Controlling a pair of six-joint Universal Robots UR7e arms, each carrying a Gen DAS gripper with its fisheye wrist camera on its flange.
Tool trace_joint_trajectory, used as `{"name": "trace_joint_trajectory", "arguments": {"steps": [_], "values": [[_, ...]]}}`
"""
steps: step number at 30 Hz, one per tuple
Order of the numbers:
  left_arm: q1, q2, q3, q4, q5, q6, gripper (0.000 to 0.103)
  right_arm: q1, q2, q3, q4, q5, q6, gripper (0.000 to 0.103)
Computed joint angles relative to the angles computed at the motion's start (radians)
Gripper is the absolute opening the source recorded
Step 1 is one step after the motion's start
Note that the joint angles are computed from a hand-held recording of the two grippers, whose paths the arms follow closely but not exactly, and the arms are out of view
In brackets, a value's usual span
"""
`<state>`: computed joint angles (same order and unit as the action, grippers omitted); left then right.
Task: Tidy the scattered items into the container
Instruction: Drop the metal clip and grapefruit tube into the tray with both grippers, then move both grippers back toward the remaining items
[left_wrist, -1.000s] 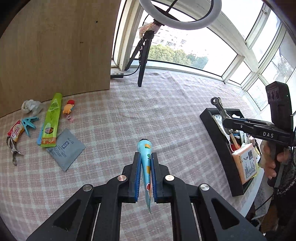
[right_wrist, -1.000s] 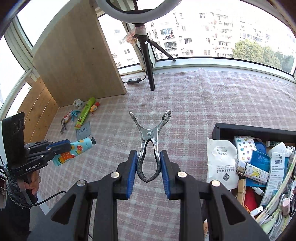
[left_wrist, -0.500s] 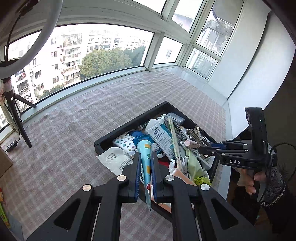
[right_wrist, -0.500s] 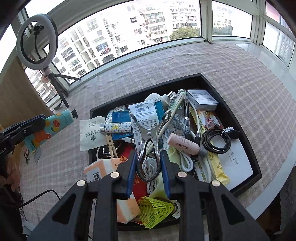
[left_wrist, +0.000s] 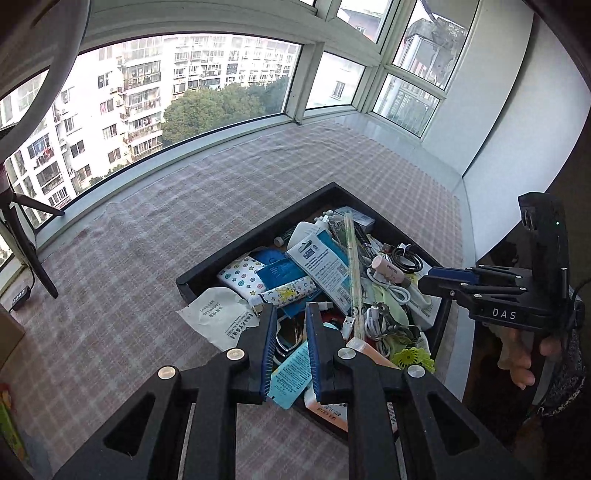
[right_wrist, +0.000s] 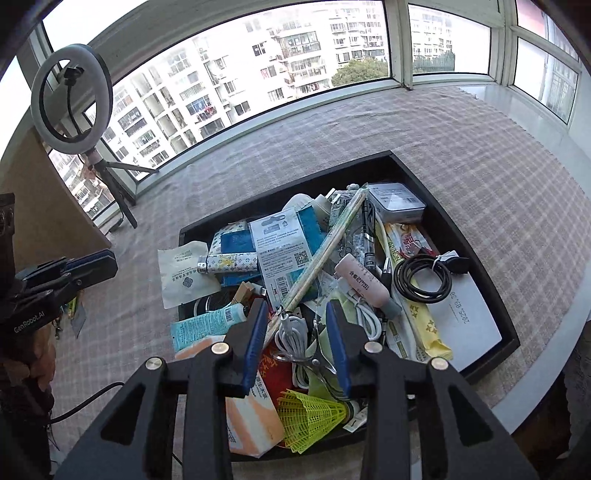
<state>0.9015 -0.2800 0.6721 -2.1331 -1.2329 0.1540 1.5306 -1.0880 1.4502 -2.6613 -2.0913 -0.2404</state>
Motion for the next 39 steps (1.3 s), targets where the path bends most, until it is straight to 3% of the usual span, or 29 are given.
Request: {"name": "trace_joint_trajectory", "arguments": {"steps": [6, 20, 22, 24, 25, 33, 39], "values": [[0.013, -0.091, 0.132, -0.068, 0.045, -0.018, 0.015, 0.03, 0.043, -0.032, 0.032, 0.03, -0.032, 0.032], [0.041, -0.295, 0.429, -0.273, 0.247, -0.071, 0.017, 0.115, 0.208, -0.184, 0.169, 0.091, -0.12, 0.032], [0.048, -0.32, 0.462, -0.305, 0.267, -0.08, 0.026, 0.127, 0.239, -0.214, 0.19, 0.103, -0.133, 0.032], [0.059, -0.351, 0.507, -0.355, 0.279, -0.098, 0.051, 0.138, 0.269, -0.237, 0.206, 0.116, -0.147, 0.032], [0.066, -0.368, 0.533, -0.381, 0.285, -0.109, 0.054, 0.144, 0.284, -0.246, 0.213, 0.124, -0.157, 0.032], [0.143, -0.487, 0.674, -0.418, 0.397, -0.229, 0.054, 0.185, 0.426, -0.356, 0.317, 0.16, -0.22, 0.032], [0.222, -0.56, 0.718, -0.397, 0.461, -0.305, 0.053, 0.221, 0.568, -0.529, 0.41, 0.17, -0.262, 0.032]]}}
